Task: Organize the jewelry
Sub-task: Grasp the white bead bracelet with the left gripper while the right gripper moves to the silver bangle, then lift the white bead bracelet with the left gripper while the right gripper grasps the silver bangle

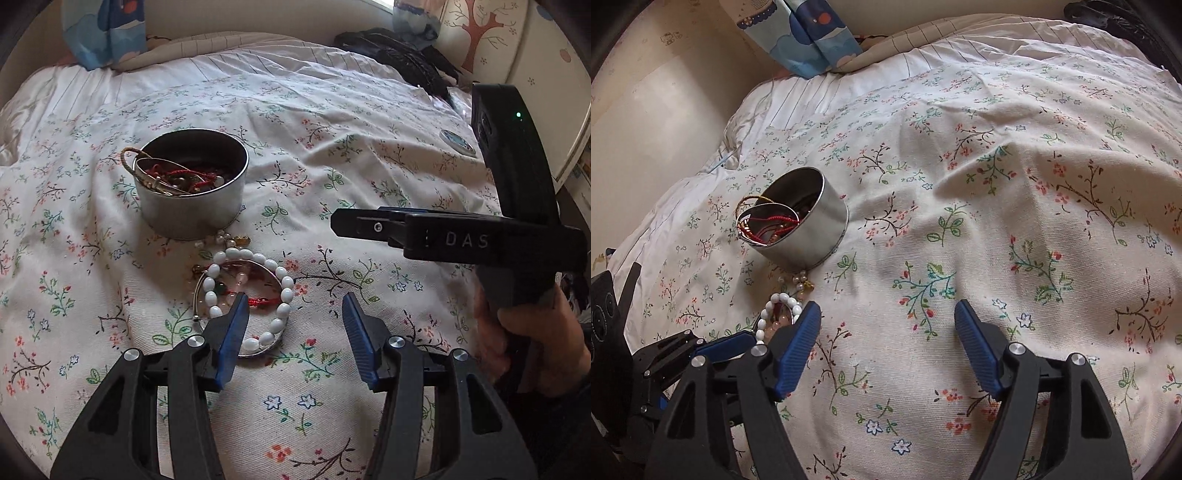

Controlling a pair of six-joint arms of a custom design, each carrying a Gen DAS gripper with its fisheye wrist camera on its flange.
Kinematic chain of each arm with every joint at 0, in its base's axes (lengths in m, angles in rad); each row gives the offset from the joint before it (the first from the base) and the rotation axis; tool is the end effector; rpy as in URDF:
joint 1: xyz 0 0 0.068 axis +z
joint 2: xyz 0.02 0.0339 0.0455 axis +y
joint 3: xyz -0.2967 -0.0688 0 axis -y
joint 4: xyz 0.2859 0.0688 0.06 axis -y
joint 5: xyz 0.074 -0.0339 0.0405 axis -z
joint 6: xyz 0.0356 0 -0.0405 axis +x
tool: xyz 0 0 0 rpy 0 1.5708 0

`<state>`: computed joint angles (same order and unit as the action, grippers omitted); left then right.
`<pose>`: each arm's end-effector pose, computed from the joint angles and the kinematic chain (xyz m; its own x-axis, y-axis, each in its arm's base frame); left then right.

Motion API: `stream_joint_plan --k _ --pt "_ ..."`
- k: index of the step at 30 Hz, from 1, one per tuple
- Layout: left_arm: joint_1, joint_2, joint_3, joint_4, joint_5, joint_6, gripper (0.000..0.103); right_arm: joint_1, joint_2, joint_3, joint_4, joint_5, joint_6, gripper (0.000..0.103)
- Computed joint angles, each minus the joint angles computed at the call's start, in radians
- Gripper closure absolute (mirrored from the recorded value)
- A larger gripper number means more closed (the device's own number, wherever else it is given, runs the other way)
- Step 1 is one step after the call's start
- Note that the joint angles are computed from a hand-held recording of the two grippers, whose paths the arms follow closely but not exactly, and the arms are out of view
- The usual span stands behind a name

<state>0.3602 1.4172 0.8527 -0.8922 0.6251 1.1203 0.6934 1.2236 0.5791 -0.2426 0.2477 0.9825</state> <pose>0.2506 0.0721 0.2022 -0.6060 0.5518 -0.5729 0.7397 0.6559 -0.1506 0.1995 0.1545 0.1846 -0.7473 0.4276 -0.5087 0.2182 0.8809 0.4200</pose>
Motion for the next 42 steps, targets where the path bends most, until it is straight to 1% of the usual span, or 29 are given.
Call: stream_joint_plan --k 1,2,4,5,6,7,11,13,15,18,20,22,24,26,27,28,29,30,34,36,38,39,41,42 --pt "-0.010 0.004 -0.002 0.006 -0.007 -0.006 0.068 0.001 -0.001 -0.001 0.002 0.001 0.004 0.029" --pt "-0.022 0.000 -0.010 0.019 -0.018 -0.008 0.071 0.005 -0.001 -0.003 0.004 0.004 0.011 0.029" --pt "-0.037 -0.020 -0.036 0.063 -0.038 -0.017 0.083 0.003 -0.005 -0.007 0.009 0.002 0.015 0.028" --pt "-0.039 -0.025 -0.041 0.074 -0.042 -0.023 0.087 0.002 -0.006 -0.008 0.011 0.001 0.016 0.028" --pt "-0.034 -0.025 -0.039 0.080 -0.035 -0.027 0.094 0.000 -0.006 -0.009 0.012 -0.001 0.016 0.028" --pt "-0.022 -0.016 -0.028 0.071 -0.017 -0.029 0.096 0.000 -0.006 -0.010 0.014 -0.002 0.016 0.028" --pt "0.047 0.058 0.058 0.002 0.076 -0.069 0.096 0.003 -0.004 -0.009 0.011 -0.001 0.017 0.028" --pt "0.092 0.099 0.103 -0.005 0.128 -0.129 0.096 0.006 0.002 -0.004 0.007 0.002 0.013 0.028" --pt "0.138 0.173 0.177 -0.065 0.193 -0.157 0.096 0.009 0.008 0.001 0.002 0.003 0.011 0.028" --pt "0.171 0.185 0.187 -0.002 0.217 -0.248 0.096 0.010 0.008 0.000 0.005 0.002 0.009 0.028" --pt "0.189 0.201 0.200 0.031 0.228 -0.310 0.096 0.019 0.002 -0.003 0.034 -0.005 -0.012 0.028" --pt "0.202 0.220 0.214 0.064 0.229 -0.367 0.096 0.035 0.015 0.007 0.072 -0.027 -0.060 0.028" --pt "0.207 0.232 0.218 0.096 0.218 -0.409 0.096 0.064 0.051 0.033 0.116 -0.075 -0.131 0.028" --pt "0.211 0.246 0.224 0.108 0.204 -0.424 0.096 0.101 0.101 0.079 0.117 -0.098 -0.188 0.038" --pt "0.208 0.249 0.224 0.117 0.193 -0.431 0.097 0.110 0.125 0.098 0.116 -0.116 -0.204 0.055" --pt "0.208 0.253 0.223 0.119 0.187 -0.431 0.097 0.117 0.145 0.113 0.108 -0.125 -0.210 0.069" --pt "0.207 0.258 0.222 0.119 0.182 -0.430 0.097 0.120 0.163 0.127 0.098 -0.132 -0.214 0.074" --pt "0.205 0.259 0.220 0.122 0.176 -0.431 0.097 0.120 0.177 0.134 0.093 -0.136 -0.212 0.077" --pt "0.197 0.263 0.213 0.126 0.160 -0.424 0.096 0.099 0.208 0.144 0.075 -0.146 -0.191 0.077" --pt "0.192 0.269 0.212 0.125 0.146 -0.422 0.096 0.090 0.242 0.158 0.065 -0.162 -0.199 0.077" --pt "0.188 0.276 0.212 0.127 0.133 -0.424 0.096 0.090 0.255 0.168 0.057 -0.155 -0.211 0.079" --pt "0.188 0.280 0.213 0.126 0.128 -0.424 0.096 0.094 0.261 0.175 0.050 -0.142 -0.211 0.084" --pt "0.187 0.290 0.216 0.127 0.121 -0.430 0.096 0.103 0.262 0.184 0.033 -0.119 -0.215 0.090" --pt "0.186 0.295 0.219 0.125 0.119 -0.431 0.096 0.108 0.259 0.187 0.021 -0.103 -0.216 0.095"
